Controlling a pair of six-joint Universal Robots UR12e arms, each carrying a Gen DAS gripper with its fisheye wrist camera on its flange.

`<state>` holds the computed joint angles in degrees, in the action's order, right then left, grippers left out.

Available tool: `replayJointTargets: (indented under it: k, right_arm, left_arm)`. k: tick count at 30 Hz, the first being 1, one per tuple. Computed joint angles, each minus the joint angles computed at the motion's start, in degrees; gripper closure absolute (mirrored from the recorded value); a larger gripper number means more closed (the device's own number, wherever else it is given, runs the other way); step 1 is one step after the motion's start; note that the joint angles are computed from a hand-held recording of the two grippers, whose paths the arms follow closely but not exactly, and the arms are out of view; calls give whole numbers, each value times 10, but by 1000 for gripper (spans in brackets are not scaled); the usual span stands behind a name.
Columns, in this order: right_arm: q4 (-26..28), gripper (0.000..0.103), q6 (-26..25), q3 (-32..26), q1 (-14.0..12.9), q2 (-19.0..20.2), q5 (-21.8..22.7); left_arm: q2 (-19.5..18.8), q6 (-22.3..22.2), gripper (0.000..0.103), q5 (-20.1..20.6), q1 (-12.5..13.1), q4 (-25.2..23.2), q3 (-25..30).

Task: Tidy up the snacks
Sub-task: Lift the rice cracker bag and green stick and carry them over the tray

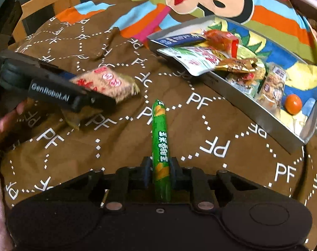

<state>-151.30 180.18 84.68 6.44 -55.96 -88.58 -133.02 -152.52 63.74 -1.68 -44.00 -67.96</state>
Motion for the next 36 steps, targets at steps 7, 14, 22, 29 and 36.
replayJointTargets:
  k: [7,14,22,29,36]
  right_arm:
    - [-6,75,6,-10,2,12,-7]
    - [11,84,41,-8,19,7,-63]
    - [-63,85,-88,4,72,15,-254]
    - [-178,85,-150,16,87,24,-347]
    - [-280,85,-173,20,88,33,-385]
  left_arm:
    - [-2,3,29,11,-4,3,1]
    - [2,10,29,13,-4,8,-7]
    - [32,17,30,-9,3,15,-53]
    - [44,-11,30,-21,9,89,-81]
    - [43,-39,30,-37,9,179,-91]
